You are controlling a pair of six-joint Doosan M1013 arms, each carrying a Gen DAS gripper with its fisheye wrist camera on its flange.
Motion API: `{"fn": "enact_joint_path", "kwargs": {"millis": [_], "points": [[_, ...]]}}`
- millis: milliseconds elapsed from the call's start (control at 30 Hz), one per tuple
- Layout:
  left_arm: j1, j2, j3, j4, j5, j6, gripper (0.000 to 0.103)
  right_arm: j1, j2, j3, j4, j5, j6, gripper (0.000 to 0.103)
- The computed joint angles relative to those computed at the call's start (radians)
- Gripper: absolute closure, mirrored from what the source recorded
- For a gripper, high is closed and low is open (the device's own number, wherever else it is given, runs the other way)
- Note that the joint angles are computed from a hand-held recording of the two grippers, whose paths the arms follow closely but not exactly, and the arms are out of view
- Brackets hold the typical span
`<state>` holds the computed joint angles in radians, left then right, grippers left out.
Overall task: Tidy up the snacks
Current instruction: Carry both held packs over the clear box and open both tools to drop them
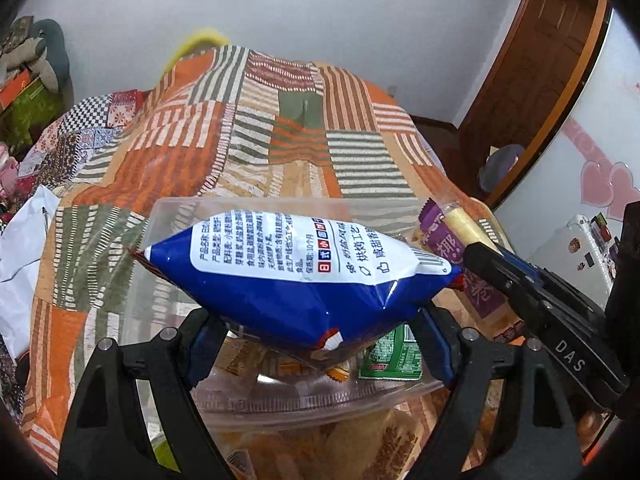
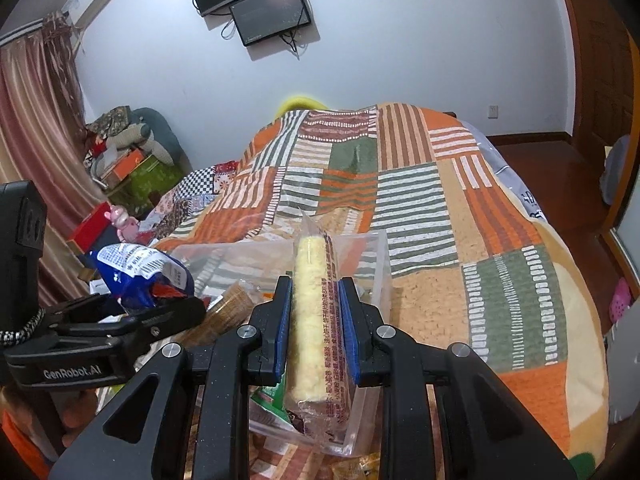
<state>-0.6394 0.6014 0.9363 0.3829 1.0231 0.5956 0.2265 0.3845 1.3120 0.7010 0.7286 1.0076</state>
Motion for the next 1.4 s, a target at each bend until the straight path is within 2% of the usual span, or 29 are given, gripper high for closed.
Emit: {"fn": "enact_joint_path", "kwargs": {"millis": [333, 500, 633, 767, 1000, 1267, 1400], "points": [[0.029, 0.039, -0.049, -0.181, 0.04, 0.059, 0.016, 0.006, 0.017, -0.027, -0.037, 0.029, 0.039, 0.079], [0.02, 0.039, -0.054, -0.172, 0.06, 0.072, 0.013, 0.007, 0.007, -0.023, -0.049, 0.025, 0.03, 0.077], [0.015, 0.042, -0.065, -0.163, 0.088, 0.081, 0.013, 0.001, -0.008, -0.008, -0.026, 0.011, -0.003, 0.069], [0.005, 0.023, -0.044, -0.11, 0.062, 0.066, 0.009, -0.002, -0.026, 0.006, -0.006, -0.005, -0.04, 0.067], [-0.009, -0.02, -0.004, -0.048, 0.03, 0.014, 0.009, -0.01, -0.051, 0.031, 0.031, -0.012, -0.094, 0.065], [-0.056, -0.099, 0.09, 0.122, 0.017, -0.058, 0.009, -0.023, -0.09, 0.077, 0.038, -0.02, -0.133, 0.059], [-0.076, -0.142, 0.148, 0.181, 0.019, -0.105, 0.008, -0.03, -0.11, 0.105, 0.037, -0.023, -0.153, 0.053]]}}
